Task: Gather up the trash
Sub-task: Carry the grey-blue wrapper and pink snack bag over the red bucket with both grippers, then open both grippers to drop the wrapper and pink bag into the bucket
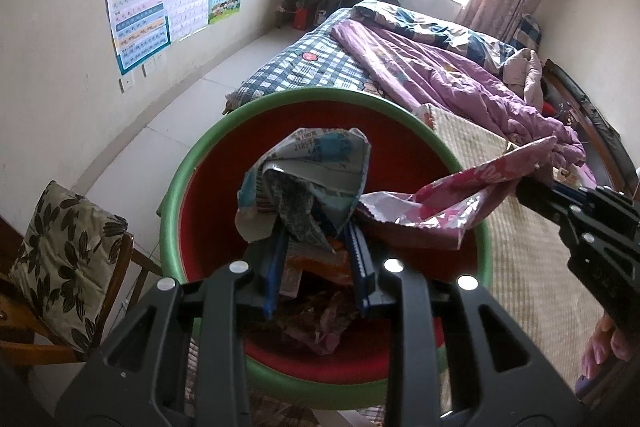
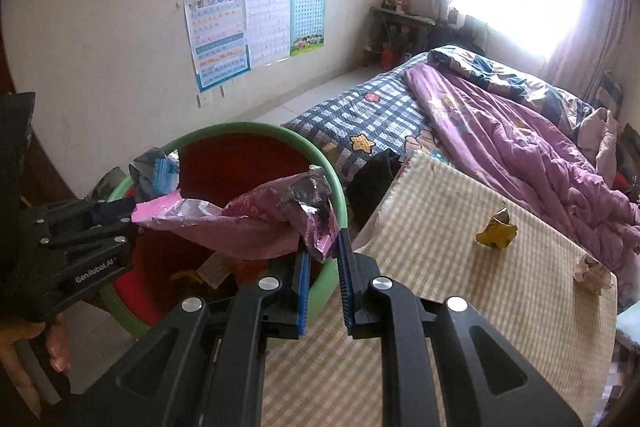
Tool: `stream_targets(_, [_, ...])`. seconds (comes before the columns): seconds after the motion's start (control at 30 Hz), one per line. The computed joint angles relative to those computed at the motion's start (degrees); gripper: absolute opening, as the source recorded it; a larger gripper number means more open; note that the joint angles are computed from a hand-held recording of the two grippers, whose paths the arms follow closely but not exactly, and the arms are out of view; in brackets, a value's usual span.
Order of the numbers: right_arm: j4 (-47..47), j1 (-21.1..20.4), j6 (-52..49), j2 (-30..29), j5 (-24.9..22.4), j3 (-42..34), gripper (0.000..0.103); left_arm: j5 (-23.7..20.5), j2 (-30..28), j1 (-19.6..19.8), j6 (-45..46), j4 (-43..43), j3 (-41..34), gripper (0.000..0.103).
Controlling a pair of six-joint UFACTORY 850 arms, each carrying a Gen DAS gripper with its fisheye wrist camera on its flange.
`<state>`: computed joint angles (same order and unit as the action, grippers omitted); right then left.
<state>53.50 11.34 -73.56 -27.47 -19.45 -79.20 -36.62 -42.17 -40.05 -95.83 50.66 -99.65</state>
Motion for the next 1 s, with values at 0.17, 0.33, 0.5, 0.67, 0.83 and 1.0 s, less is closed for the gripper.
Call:
stream_targets(0.17, [-0.5, 0.5, -0.8, 0.2, 3.7, 0.7, 0.014, 0.3, -0.4, 0.2, 1.0, -1.1, -0.3, 0.028])
stream_targets(0.33, [1.3, 1.1, -5.2, 0.6, 6.5, 1.9, 0.014, 0.1, -1.1, 0.4, 1.9, -2.2, -1.2, 0.032])
stream_targets(0.5, [6.7, 0.2, -9.5, 0.2, 3.2, 1.5, 0.043, -1.3, -1.1, 0.2, -0.8, -1.3, -1.1, 0.058])
stream_targets(0.67, [15.7, -2.5, -14.3, -0.3, -6.7, 0.1, 0.064, -3.9, -1.5, -0.3, -2.6, -0.7, -1.6, 0.071])
stream_targets(0.83, [14.8, -5.8, -8.9, -1.4, -10.1, -1.6, 0.066, -5.7, -2.6, -1.0, -2.1, -1.4, -3.8, 0.071])
stream_targets(1.0, [7.3, -11.1, 1.3, -3.9, -6.2, -5.1, 0.069, -8.1, -4.8, -2.4, -2.5, -0.6, -7.7, 0.071])
